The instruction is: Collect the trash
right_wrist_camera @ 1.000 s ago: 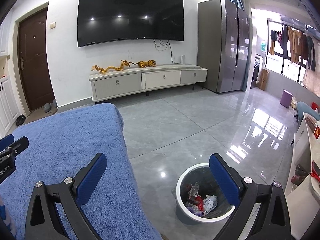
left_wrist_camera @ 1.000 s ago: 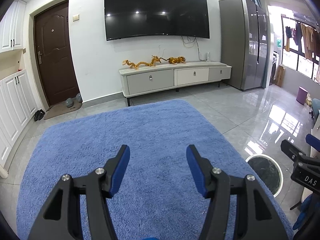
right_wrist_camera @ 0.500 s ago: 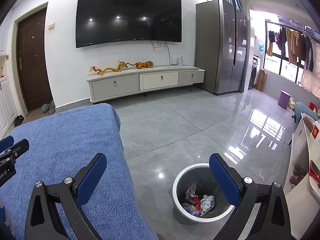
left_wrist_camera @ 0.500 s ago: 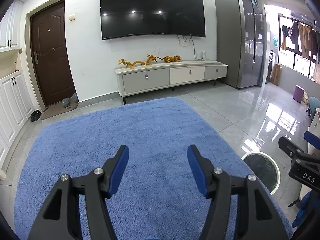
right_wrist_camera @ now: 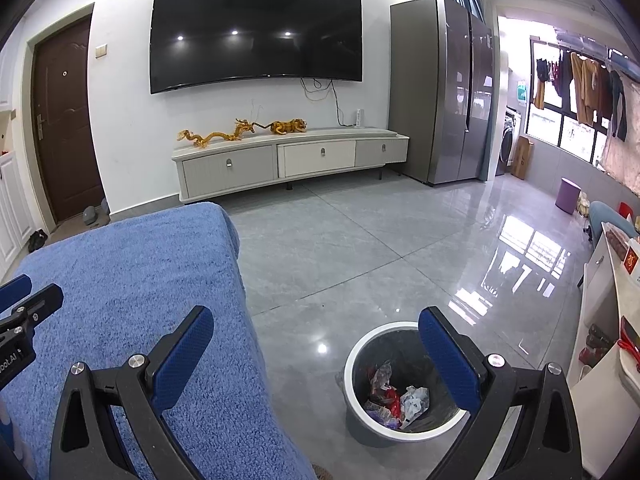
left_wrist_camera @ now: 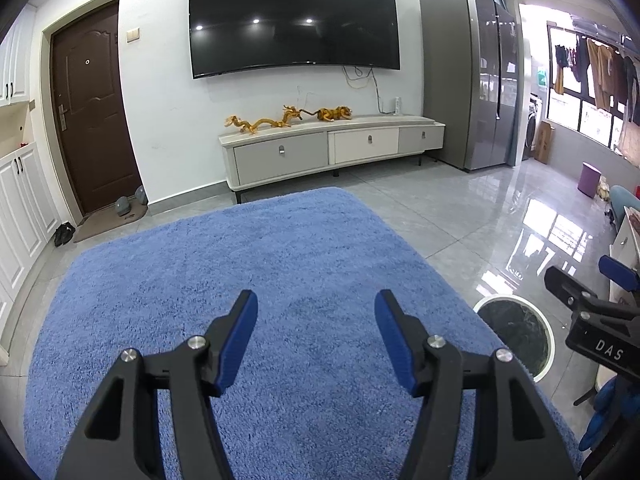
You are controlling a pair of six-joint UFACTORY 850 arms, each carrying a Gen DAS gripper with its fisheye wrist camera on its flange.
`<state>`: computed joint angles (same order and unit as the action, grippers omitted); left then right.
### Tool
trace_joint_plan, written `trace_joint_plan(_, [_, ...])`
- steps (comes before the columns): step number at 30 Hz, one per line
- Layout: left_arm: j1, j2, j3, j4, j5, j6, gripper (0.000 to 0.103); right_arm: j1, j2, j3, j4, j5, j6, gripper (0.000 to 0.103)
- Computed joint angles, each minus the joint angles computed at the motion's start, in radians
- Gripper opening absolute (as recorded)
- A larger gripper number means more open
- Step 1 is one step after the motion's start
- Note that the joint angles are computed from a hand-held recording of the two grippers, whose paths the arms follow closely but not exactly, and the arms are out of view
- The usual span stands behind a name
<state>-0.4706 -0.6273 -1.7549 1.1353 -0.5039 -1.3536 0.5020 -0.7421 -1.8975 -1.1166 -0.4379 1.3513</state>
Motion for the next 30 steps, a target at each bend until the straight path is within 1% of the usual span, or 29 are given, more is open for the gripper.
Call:
trace_joint_plan(16, [-0.007,-0.007,-0.006,-0.001,-0.009,0.006,0.059,-0.004,0.001,0.006,0.009,0.005,-0.004,0.103])
trace_joint_plan(30, [-0.001,-0.007,-0.007,-0.015,-0.002,0.022,0.059,-0.005,-0.003,0.005,0.022,0.004,-0.013,0.103])
